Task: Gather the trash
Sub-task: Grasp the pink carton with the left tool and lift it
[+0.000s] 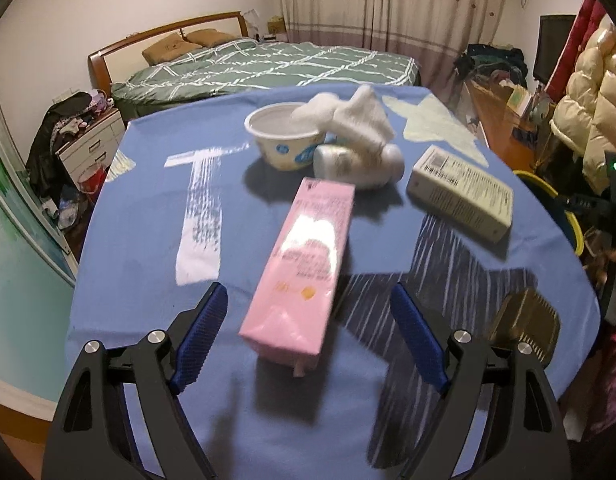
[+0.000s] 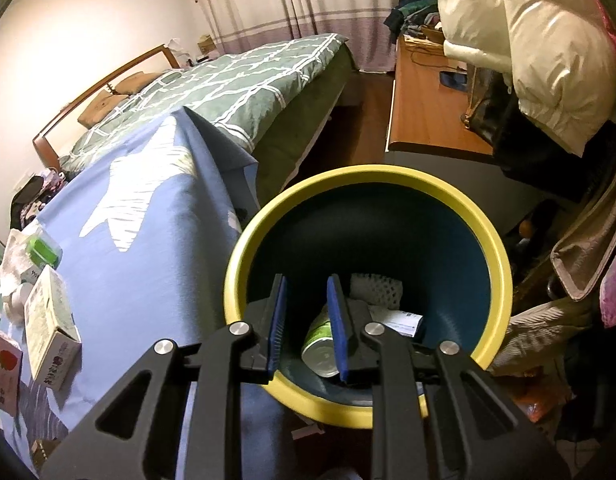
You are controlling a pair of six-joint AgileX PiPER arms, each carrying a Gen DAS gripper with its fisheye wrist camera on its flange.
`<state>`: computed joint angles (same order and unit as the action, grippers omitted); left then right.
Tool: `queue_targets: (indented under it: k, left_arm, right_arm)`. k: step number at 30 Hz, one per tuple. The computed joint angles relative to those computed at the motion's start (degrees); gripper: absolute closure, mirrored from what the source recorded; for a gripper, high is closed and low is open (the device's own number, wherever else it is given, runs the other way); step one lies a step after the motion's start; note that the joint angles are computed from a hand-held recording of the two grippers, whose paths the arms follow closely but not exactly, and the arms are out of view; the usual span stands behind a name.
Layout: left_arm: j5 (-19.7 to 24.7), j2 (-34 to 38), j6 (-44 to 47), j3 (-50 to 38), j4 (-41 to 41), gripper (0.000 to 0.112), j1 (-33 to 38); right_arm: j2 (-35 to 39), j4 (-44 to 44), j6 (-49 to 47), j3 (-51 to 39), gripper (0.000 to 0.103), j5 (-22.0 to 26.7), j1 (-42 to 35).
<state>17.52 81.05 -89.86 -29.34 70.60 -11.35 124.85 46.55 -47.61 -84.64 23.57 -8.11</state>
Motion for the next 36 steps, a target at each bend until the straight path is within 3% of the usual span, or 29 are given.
queue_targets:
  k: [10, 15, 17, 19, 24, 30, 36]
  left_arm:
    - [-6.15, 4.55, -3.87, 1.21, 5.62, 0.048, 5.99]
    - [-9.68, 4.65, -12.93, 2.10, 15.70, 0.063, 8.95]
    - [-9.18, 3.73, -19.19, 2.66, 22.30, 0.068, 8.24]
    - [-8.17, 2.90, -19.22, 2.76, 22.38, 0.070, 7.32]
    - [-5.30, -0.64, -11.29, 1.94, 14.62, 0.074, 4.31]
    - [2.48, -4.00, 1.47, -1.46, 1.86, 0.074, -2.43]
    - [7.30, -6.25, 8.95, -6.44, -4.49, 0.074, -8.66]
  right_arm:
    - [-0.97, 1.03, -1.55, 1.40, 0.083, 0.01, 0.28]
    - [-1.18, 1.64, -2.47, 1.57, 0.083, 0.41, 0.27]
    - [-1.16, 2.26, -3.12, 1.55, 0.083, 0.69, 0.17]
    - [-1.13, 2.98, -3.84, 1.58, 0.083, 1.03, 0.01]
    - [-1.47, 4.77, -5.69, 2.21, 0.083, 1.35, -0.42]
    - [-1.89, 6.17, -6.84, 2.84, 0.083, 1.61, -1.07]
    - [-1.90, 8.10, -8.53, 3.15, 0.083, 2.28, -2.34]
